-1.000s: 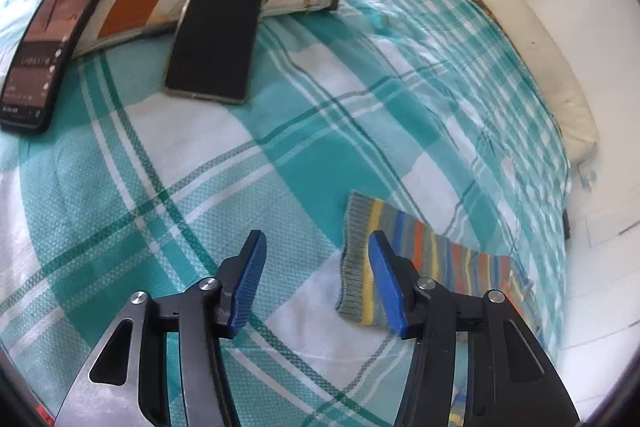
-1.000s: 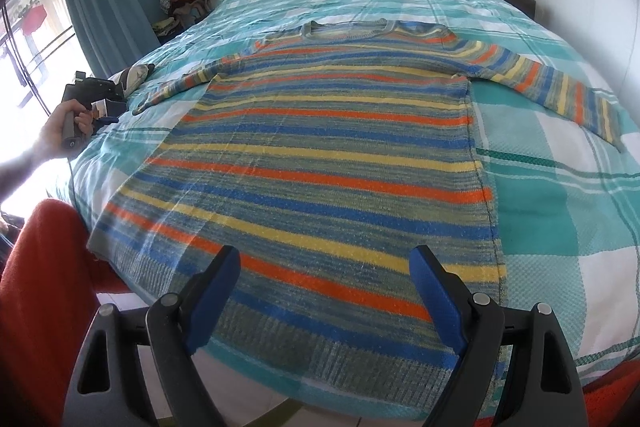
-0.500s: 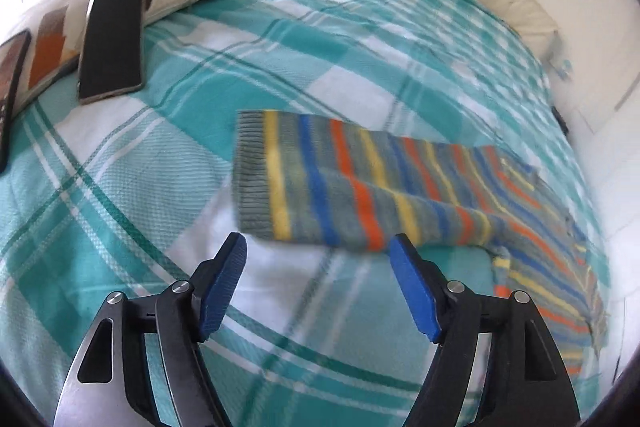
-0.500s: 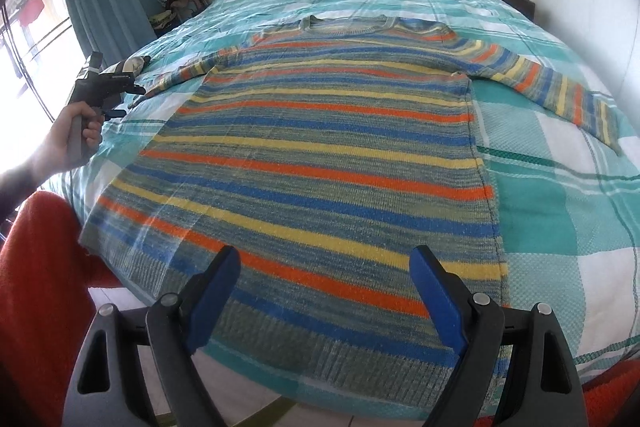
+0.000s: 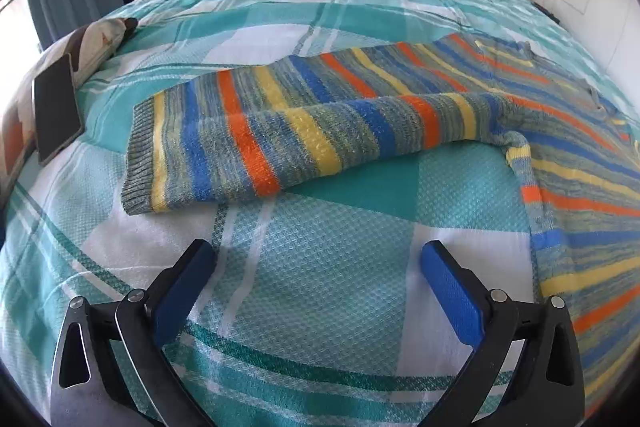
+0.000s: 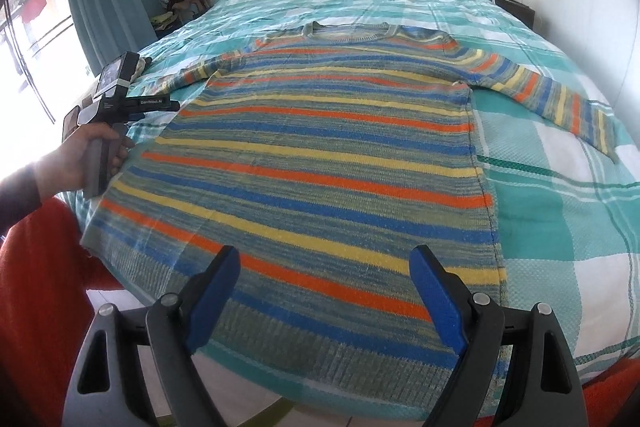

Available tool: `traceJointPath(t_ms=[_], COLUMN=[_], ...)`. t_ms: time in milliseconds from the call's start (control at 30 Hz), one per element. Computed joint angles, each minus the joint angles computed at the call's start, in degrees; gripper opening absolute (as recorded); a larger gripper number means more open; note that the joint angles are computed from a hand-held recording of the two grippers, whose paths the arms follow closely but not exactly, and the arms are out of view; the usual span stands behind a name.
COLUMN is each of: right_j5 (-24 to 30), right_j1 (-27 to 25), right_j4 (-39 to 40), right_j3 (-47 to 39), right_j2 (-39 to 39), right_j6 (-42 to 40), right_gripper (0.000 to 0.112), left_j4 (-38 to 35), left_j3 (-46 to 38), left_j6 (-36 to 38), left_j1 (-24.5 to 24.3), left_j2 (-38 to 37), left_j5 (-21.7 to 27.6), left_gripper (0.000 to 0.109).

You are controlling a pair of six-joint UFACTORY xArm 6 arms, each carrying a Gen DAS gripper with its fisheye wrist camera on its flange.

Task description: Fold small clothes

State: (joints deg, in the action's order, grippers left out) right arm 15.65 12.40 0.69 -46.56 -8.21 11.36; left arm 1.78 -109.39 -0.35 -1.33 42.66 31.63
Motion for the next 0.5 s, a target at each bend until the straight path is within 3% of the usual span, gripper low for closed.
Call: traceJointPath(t_ms=[500], right_j5=[-1.41], right_j1=[0.20], right_j4=[4.03], right_j3=[-0.44], right_j2=[0.28], right_j6=[-2.99], right_gripper=[0.086], left_j4=[-0.86], left_j3=[-0.08], left_j6=[0.34], left_j1=[0.09], left_j2=[0.30], left_j5=[-0.50], left_gripper=[0.103])
